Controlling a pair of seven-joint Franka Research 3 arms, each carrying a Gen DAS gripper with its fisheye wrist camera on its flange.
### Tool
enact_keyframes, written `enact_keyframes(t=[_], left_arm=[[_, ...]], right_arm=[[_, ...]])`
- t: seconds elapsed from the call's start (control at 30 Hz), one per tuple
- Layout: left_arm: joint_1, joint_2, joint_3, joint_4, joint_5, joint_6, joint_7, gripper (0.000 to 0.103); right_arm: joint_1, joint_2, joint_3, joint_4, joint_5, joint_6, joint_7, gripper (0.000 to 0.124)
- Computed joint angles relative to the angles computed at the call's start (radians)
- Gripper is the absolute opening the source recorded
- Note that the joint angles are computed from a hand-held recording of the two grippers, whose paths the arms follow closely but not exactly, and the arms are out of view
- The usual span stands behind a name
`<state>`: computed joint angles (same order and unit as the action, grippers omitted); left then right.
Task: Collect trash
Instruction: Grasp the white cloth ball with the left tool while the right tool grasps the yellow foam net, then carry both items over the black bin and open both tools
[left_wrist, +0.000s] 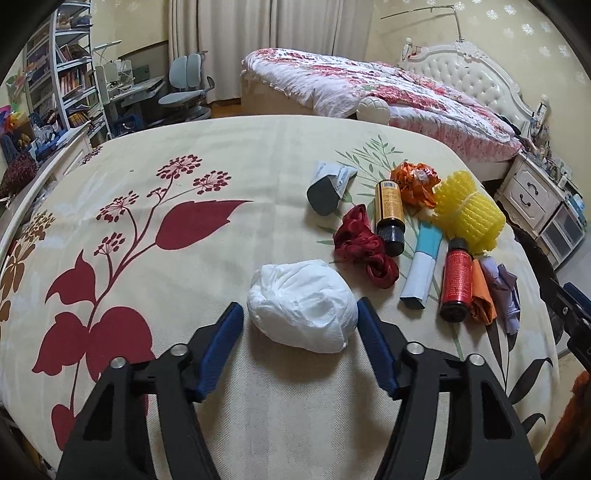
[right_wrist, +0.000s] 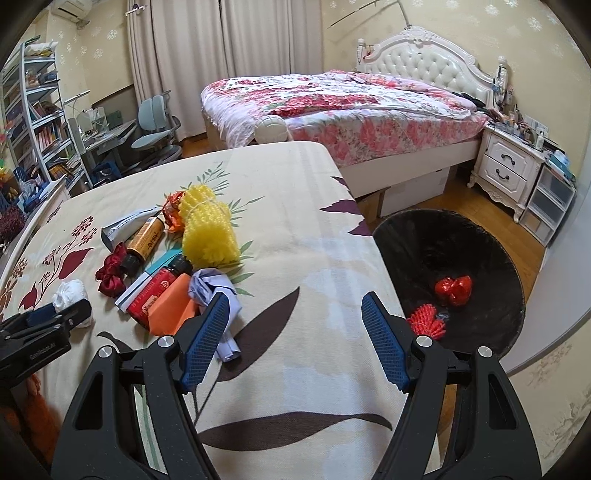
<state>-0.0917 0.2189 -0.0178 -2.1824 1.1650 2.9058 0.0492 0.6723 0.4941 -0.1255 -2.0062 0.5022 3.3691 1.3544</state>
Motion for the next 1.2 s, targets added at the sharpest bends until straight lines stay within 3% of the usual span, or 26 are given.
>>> enact_keyframes(t=[0.2,0.33,0.47,0.67,0.73,0.77,0.8,1.03,1.2], left_arm=[[-0.004,0.001,0.015,0.001,0.056,0.036,-0.024,0.045],[-0.002,-0.020,0.022,0.001,0.155,0.027,-0.115,0.044],[0.024,-0.030,0.009,0.015,0.209,0.005,-0.159,0.044],[0.054,-0.018,0.002,0.039,0.211,0.003,-0.162,0.044],[0.058,-0.015,0.003,0.045,0.217,0.007,-0.169,0.044],[0.060,-0.012,0.003,0.048,0.217,0.009,-0.168,0.044],[0.060,-0.010,0.003,0.052,0.217,0.009,-0.169,0.044],[0.054,-0.006,0.001,0.072,0.245,0.023,-0.196,0.044],[0.037,-0.006,-0.012,0.094,0.296,0.033,-0.236,0.044]], right_arm=[[0.015,0.014,-0.005,0.039,-0.017,-0.021,-0.005,0.072],[0.006,0.037,0.009,0.096,-0.049,-0.047,0.002,0.072],[0.041,0.096,-0.033,0.199,-0.084,-0.099,0.031,0.071],[0.040,0.196,-0.058,0.366,-0.174,-0.239,0.112,0.055],[0.029,0.215,-0.052,0.400,-0.201,-0.273,0.134,0.050],[0.011,0.221,-0.034,0.417,-0.212,-0.295,0.137,0.039],[-0.006,0.223,-0.015,0.423,-0.221,-0.302,0.139,0.039],[-0.011,0.172,-0.025,0.338,-0.291,-0.216,0.221,0.034],[-0.010,0.098,-0.055,0.213,-0.269,-0.126,0.246,0.033]])
